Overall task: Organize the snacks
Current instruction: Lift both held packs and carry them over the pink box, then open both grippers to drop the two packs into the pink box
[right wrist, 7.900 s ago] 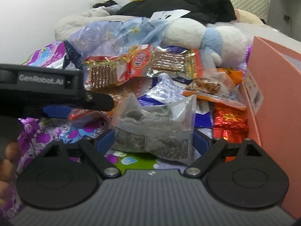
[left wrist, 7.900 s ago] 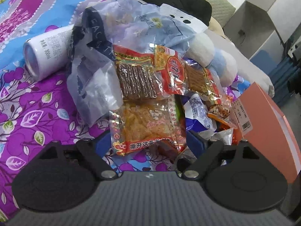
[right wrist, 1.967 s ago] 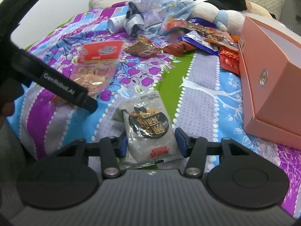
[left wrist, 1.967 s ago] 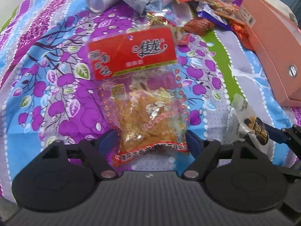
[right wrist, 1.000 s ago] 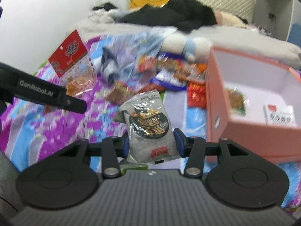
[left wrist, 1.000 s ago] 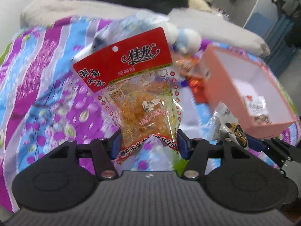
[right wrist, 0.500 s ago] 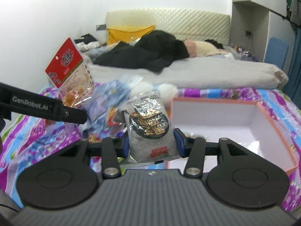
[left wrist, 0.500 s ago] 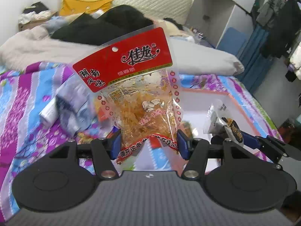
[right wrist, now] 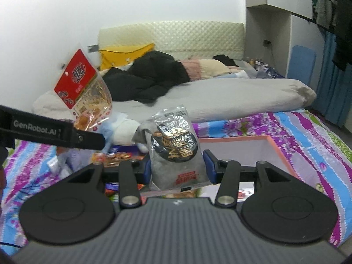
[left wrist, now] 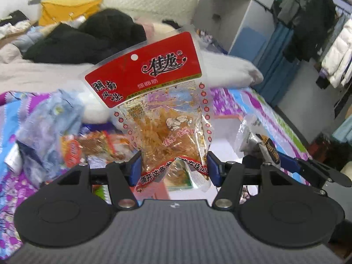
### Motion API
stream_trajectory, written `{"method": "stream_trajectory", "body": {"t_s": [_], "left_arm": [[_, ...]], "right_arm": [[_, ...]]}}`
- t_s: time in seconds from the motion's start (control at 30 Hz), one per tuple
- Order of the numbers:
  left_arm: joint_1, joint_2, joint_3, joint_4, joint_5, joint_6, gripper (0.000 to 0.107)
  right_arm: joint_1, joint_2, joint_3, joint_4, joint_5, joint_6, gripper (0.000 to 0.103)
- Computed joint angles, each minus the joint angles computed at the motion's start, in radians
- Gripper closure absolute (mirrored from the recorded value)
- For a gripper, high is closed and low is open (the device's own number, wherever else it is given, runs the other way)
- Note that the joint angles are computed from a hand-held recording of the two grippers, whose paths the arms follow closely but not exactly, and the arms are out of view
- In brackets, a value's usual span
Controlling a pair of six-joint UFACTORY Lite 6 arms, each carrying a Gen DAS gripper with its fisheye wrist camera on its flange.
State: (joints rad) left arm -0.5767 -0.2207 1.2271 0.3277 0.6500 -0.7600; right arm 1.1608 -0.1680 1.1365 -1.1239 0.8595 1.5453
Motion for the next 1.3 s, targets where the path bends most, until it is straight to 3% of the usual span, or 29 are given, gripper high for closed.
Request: {"method": "stream_trajectory", "body": {"t_s": [0.43,0.7,0.77,0.87,0.93,1.03,1.3], "left_arm": [[-0.019,0.417,0.117,-0.188,-0.132,0.155,0.042],[0.013,0.515,0.115,-0.296,-0.160,0.277,0.041],[0.012,0.530,0.120,-0.279,-0.161,0.269,0.039],[0.006,0.549,0.141,-0.282,-0.147,0.267,0.026],[0.009,0.552,0.151,-0.296,-0.136,0.274,0.022],[0.006,0.529,0.150,-0.321,-0.131,0.290,0.022],[-0.044,0.379,0.125,-0.177,-0.075,0.156,0.022]], "right_arm": [[-0.313,-0.019,-0.258,0.180,-0.255,-0.084,0.053],[-0.430,0.048,-0.309,0.223,-0.427,-0.109,0.052],[-0.447,0.066,-0.306,0.223,-0.439,-0.118,0.051],[-0.478,0.080,-0.301,0.268,-0.457,-0.168,0.051],[-0.487,0.076,-0.300,0.281,-0.453,-0.172,0.042],[-0.486,0.045,-0.316,0.273,-0.453,-0.175,0.039],[-0.420,-0.069,-0.316,0.243,-0.354,-0.145,0.039]]}}
